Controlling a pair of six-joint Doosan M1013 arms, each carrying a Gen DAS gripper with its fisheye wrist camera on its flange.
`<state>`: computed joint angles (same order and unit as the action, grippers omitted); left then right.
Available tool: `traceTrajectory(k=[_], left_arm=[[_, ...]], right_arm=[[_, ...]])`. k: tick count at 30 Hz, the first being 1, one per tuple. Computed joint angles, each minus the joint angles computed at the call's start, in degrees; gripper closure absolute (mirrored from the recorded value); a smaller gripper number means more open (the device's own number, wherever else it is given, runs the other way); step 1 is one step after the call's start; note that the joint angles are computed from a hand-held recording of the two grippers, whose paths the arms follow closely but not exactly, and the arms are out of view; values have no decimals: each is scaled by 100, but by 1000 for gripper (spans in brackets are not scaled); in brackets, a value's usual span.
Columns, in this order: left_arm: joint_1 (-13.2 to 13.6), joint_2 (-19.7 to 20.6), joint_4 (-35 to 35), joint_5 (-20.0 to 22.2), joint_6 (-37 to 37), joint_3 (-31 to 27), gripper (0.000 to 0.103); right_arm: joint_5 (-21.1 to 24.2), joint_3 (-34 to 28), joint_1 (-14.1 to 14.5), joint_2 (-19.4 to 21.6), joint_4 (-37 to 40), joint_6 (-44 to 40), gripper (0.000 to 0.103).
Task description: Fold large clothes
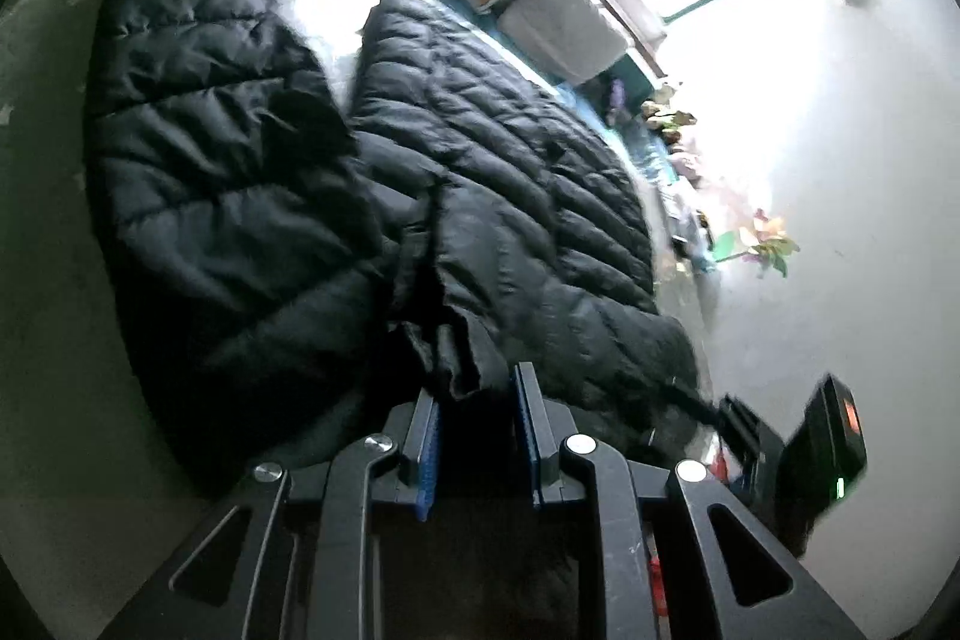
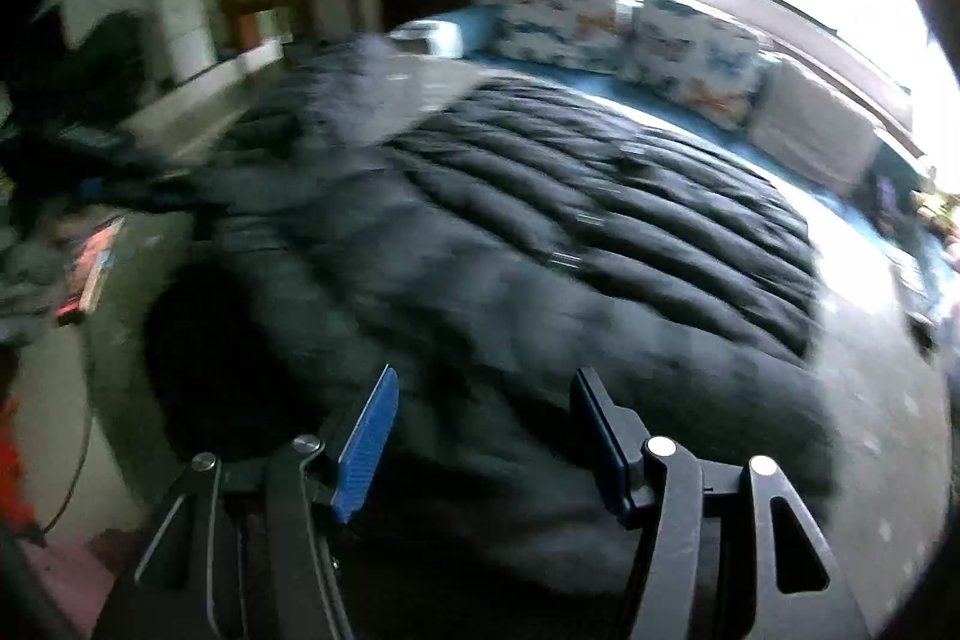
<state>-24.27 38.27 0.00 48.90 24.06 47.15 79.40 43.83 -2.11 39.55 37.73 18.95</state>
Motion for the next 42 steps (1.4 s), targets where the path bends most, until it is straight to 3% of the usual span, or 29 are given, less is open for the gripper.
traceTrajectory(k=[3, 6, 10, 12, 15, 18, 19, 23, 24, 25, 27, 28, 31, 35, 38, 42], left_arm=[[174, 31, -290, 51, -15, 29, 80], [272, -33, -139, 46, -145, 88, 80], [343, -274, -221, -460, 46, 451, 79], [342, -288, -295, -360, 239, 442, 79], [339, -203, -613, -319, 432, 371, 79], [325, -68, -980, 39, 728, 119, 79], [311, -136, -759, -26, 699, 158, 79], [333, -387, 319, -50, -177, 328, 77], [356, -431, 624, 6, -485, 351, 67], [375, -426, 908, 139, -709, 300, 50], [407, -384, 1693, 602, -1323, 168, 33], [449, -382, 1835, 673, -1470, 173, 31], [708, -379, 1762, 577, -1652, 278, 31], [1044, -244, 1209, 471, -1538, 272, 31], [1189, -20, 1397, 1167, -1654, -54, 31], [1405, 98, 1609, 1503, -1837, -222, 31]], right_arm=[[32, 69, 224, 78, -613, 16, 38], [-206, 252, 285, 18, -831, -186, 36], [465, -259, 235, 199, -591, -108, 36], [1118, -676, 203, 412, -405, 33, 36], [1238, -633, 229, 400, -329, -128, 36], [1317, -765, 273, 429, -165, -24, 36], [1463, -970, 284, 521, -30, 137, 36], [1252, -1139, 363, 585, 152, 407, 36], [1301, -1230, 414, 655, 61, 505, 36], [1384, -1297, 472, 723, -101, 583, 36], [1329, -1224, 592, 772, -483, 676, 35], [1229, -1093, 613, 728, -550, 638, 35], [843, -626, 610, 490, -541, 336, 34], [958, -731, 602, 554, -505, 399, 33], [1107, -902, 589, 640, -470, 462, 32], [1180, -936, 567, 662, -431, 418, 30]])
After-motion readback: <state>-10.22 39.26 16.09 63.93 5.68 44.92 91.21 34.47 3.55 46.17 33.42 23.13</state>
